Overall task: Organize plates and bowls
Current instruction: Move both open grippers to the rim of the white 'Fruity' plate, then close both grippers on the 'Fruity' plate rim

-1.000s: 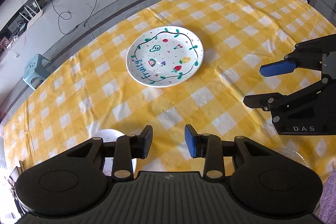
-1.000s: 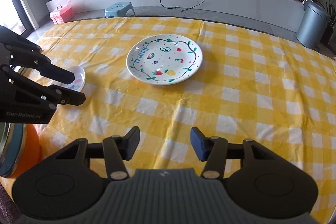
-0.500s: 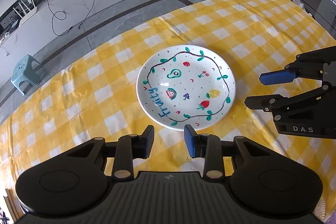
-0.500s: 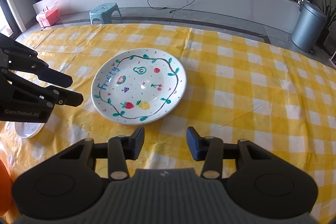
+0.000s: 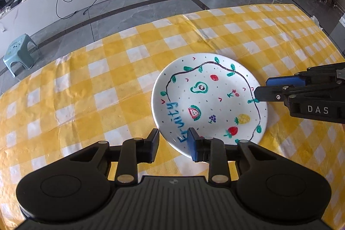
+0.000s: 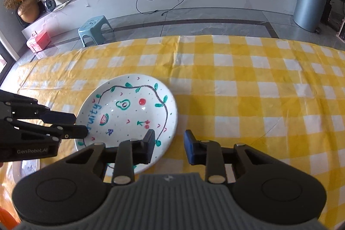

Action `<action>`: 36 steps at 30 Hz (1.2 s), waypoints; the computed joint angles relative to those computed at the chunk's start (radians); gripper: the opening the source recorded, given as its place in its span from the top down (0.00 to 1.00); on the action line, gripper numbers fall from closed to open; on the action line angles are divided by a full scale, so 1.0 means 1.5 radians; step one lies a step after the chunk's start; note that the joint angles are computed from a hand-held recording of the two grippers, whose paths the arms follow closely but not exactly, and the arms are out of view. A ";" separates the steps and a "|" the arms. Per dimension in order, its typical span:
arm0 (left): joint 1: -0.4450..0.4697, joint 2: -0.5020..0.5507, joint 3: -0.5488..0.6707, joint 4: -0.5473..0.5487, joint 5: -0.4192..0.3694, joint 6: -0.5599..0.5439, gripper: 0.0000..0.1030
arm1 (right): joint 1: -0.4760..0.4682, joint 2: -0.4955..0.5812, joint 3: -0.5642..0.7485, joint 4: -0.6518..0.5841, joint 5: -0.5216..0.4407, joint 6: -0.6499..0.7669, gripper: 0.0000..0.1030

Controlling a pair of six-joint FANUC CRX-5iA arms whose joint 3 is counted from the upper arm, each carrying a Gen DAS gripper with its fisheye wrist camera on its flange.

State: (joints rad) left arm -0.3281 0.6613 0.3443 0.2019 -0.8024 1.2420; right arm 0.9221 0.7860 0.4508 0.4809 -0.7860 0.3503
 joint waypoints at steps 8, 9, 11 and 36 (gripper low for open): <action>0.009 0.009 -0.002 0.031 0.016 0.002 0.67 | -0.011 0.018 0.028 -0.036 0.000 0.002 0.72; 0.010 0.009 -0.004 0.036 0.018 0.002 0.67 | -0.011 0.017 0.023 -0.032 0.006 -0.003 0.72; 0.011 0.011 -0.007 0.050 0.021 0.000 0.67 | -0.011 0.018 0.024 -0.031 0.009 -0.004 0.73; 0.006 -0.021 -0.045 0.060 -0.006 0.029 0.88 | -0.001 -0.075 -0.137 -0.026 0.107 -0.143 0.87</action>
State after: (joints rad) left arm -0.3194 0.6304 0.2775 0.2911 -0.8115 1.2850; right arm 0.9210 0.6731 0.2448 0.4415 -0.6258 0.1365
